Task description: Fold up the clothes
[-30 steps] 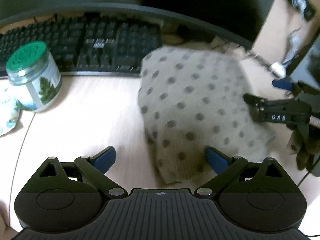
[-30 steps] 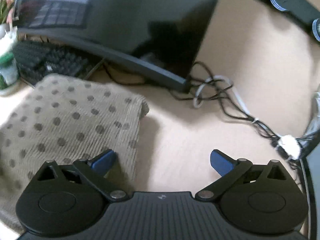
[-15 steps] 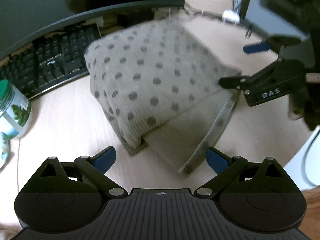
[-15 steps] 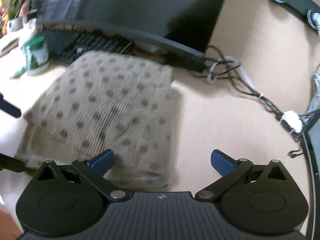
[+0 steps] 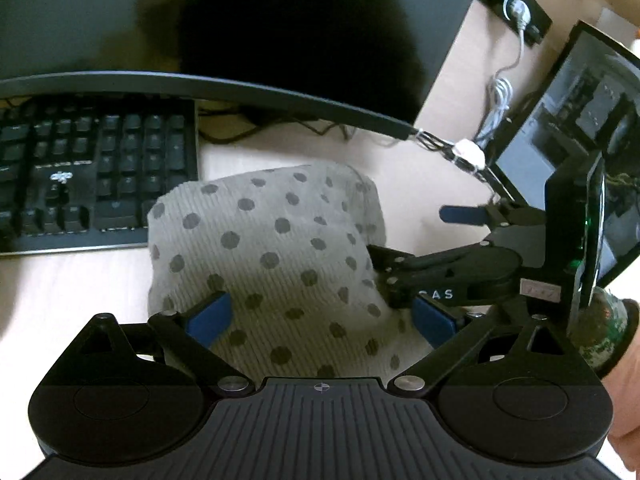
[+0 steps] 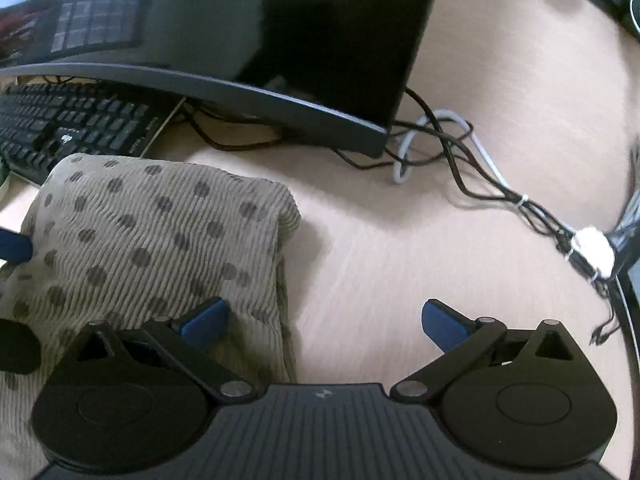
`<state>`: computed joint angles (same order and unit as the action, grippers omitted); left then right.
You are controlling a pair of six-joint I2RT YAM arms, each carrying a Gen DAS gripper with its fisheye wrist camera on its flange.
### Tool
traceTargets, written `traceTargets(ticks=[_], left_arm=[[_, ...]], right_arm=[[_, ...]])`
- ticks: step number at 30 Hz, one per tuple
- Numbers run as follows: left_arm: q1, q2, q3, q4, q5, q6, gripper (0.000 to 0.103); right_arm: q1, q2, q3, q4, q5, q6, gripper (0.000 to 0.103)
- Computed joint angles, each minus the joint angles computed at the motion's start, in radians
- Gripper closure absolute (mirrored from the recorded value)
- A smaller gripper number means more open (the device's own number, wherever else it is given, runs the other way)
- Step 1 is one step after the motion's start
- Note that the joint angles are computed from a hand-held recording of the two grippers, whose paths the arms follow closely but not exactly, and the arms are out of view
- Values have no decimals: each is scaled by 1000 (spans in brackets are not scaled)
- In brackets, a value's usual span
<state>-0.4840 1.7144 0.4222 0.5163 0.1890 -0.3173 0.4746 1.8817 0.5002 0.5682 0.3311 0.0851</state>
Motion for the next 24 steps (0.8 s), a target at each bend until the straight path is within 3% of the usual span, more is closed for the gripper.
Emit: traceTargets(ticks=[5, 14, 19, 22, 24], left_arm=[[30, 34, -4, 32, 52, 36, 3], [74, 124, 42, 58, 123, 97, 1], [82, 38, -45, 118, 173, 102, 1], [68, 7, -100, 165, 241, 114, 1], [50, 55, -90, 181, 223, 115, 1]], right_arm=[[-6, -136, -113, 11, -53, 60, 0], [-6, -178, -202, 55, -39, 195, 0], [-58, -181, -136, 10, -111, 183, 0], [-66, -113, -44, 4, -147, 172, 0], [-47, -28, 54, -43, -135, 158, 0]])
